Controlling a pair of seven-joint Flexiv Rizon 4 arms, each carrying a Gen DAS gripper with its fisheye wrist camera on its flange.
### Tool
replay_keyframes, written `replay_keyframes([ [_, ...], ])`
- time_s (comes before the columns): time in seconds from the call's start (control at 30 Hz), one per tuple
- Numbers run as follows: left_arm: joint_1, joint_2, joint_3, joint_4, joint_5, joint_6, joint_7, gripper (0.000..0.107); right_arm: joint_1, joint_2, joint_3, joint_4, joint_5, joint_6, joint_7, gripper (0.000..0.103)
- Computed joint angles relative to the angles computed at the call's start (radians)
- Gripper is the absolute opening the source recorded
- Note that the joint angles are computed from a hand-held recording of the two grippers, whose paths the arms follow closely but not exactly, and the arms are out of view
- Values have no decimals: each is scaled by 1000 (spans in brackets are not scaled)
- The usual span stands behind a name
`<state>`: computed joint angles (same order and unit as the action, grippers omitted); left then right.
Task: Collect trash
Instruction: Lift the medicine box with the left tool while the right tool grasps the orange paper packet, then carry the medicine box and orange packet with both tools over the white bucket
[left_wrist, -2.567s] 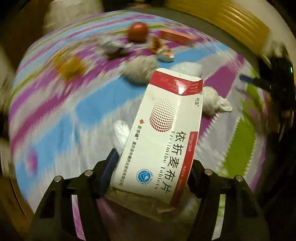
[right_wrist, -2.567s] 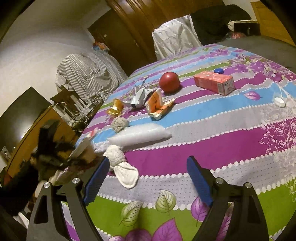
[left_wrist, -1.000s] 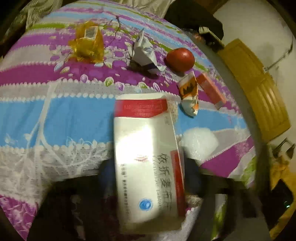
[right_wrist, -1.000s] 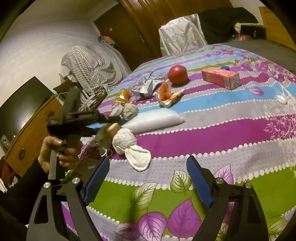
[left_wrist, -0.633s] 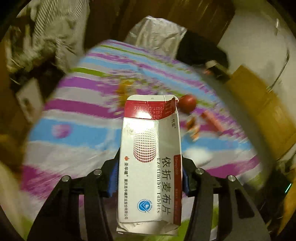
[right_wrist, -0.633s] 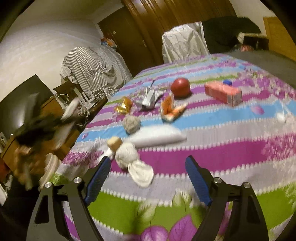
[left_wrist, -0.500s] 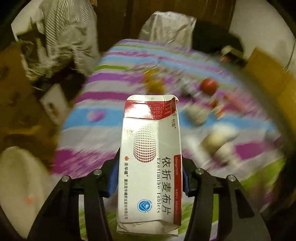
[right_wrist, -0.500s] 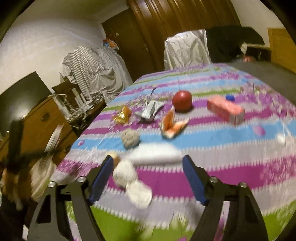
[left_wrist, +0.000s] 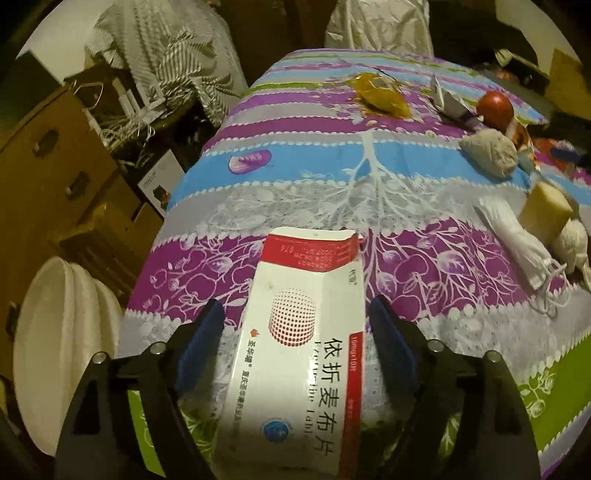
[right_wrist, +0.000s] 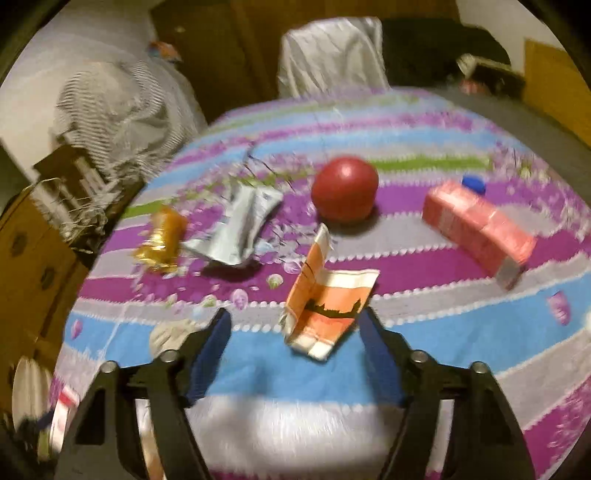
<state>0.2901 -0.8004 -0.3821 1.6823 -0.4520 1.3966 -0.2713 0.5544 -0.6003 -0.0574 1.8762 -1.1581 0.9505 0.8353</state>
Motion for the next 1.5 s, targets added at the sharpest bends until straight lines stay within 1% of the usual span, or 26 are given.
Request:
replay_keyframes([
  [0.07, 8, -8, -4, -18, -12, -38, -6, 82, -28, -29, -3, -10, 20, 60, 28, 73],
  [0.1, 5, -11, -3, -23, -18, -46, -9, 82, -38, -41, -13, -6, 19, 103, 60, 65],
  [0.13, 3, -17, -6, -28, -25, -49, -8, 82, -42, -49, -39, 5, -20, 167, 119, 57],
  [0.17, 9, -18, -16, -24, -32, -42, 1, 82, -29, -45, -73, 17, -77, 195, 183, 57],
  [0.2, 24, -19, -38, -13, -39, -28, 20, 80, -26, -44, -81, 21, -106, 201, 205, 55],
  [0.23, 30, -23, -52, -8, -44, -20, 31, 74, -26, -41, -87, 24, -139, 208, 227, 54],
  [0.27, 41, -22, -69, 2, -48, -14, 45, 67, -19, -28, -111, 34, -230, 222, 301, 45],
  [0.3, 63, -23, -101, 19, -50, 2, 73, 63, -19, -14, -114, 41, -288, 214, 340, 44],
  [0.33, 69, -26, -114, 24, -49, 11, 86, 55, -10, 6, -104, 51, -304, 174, 342, 44],
  [0.37, 79, -27, -129, 33, -47, 20, 101, 53, -3, 29, -92, 63, -324, 140, 346, 43],
  [0.4, 78, -30, -131, 33, -45, 26, 101, 53, -1, 42, -78, 66, -324, 110, 332, 43],
  [0.43, 83, -30, -135, 31, -44, 18, 101, 52, 14, 62, -59, 69, -313, 55, 299, 43],
  [0.57, 104, -30, -145, 15, -76, -57, 106, 50, 47, 133, 5, 84, -388, -62, 309, 43],
  [0.67, 109, -26, -146, 9, -119, -99, 125, 49, 94, 148, 72, 55, -425, -138, 270, 43],
  [0.77, 103, -21, -134, 4, -162, -134, 144, 48, 123, 117, 134, 7, -420, -157, 203, 43],
  [0.83, 92, -16, -123, 3, -189, -140, 157, 48, 161, 76, 161, -31, -369, -166, 143, 43],
  [0.9, 78, -3, -111, 18, -214, -120, 169, 48, 192, 34, 169, -66, -308, -160, 95, 43],
  [0.97, 76, 15, -112, 50, -238, -75, 185, 48, 218, 0, 163, -85, -272, -130, 94, 43],
  [1.07, 108, 55, -149, 125, -273, -17, 220, 48, 263, -28, 151, -102, -206, -128, 81, 43],
  [1.1, 121, 68, -168, 158, -282, 28, 237, 48, 279, -33, 143, -105, -197, -130, 85, 43],
  [1.2, 194, 92, -255, 235, -283, 113, 258, 48, 326, -42, 131, -123, -150, -180, 55, 43],
  [1.23, 224, 94, -293, 258, -278, 149, 265, 48, 344, -48, 130, -139, -125, -213, 27, 43],
  [1.27, 260, 91, -339, 281, -271, 185, 273, 48, 350, -50, 124, -140, -122, -217, 20, 43],
  [1.3, 310, 80, -406, 311, -258, 240, 287, 48, 358, -50, 121, -143, -116, -226, 12, 43],
  [1.4, 405, 54, -515, 359, -194, 323, 288, 48, 389, -53, 116, -169, -95, -275, -26, 43],
  [1.5, 472, 46, -580, 380, -143, 345, 259, 48, 403, -43, 109, -184, -94, -310, -60, 43],
])
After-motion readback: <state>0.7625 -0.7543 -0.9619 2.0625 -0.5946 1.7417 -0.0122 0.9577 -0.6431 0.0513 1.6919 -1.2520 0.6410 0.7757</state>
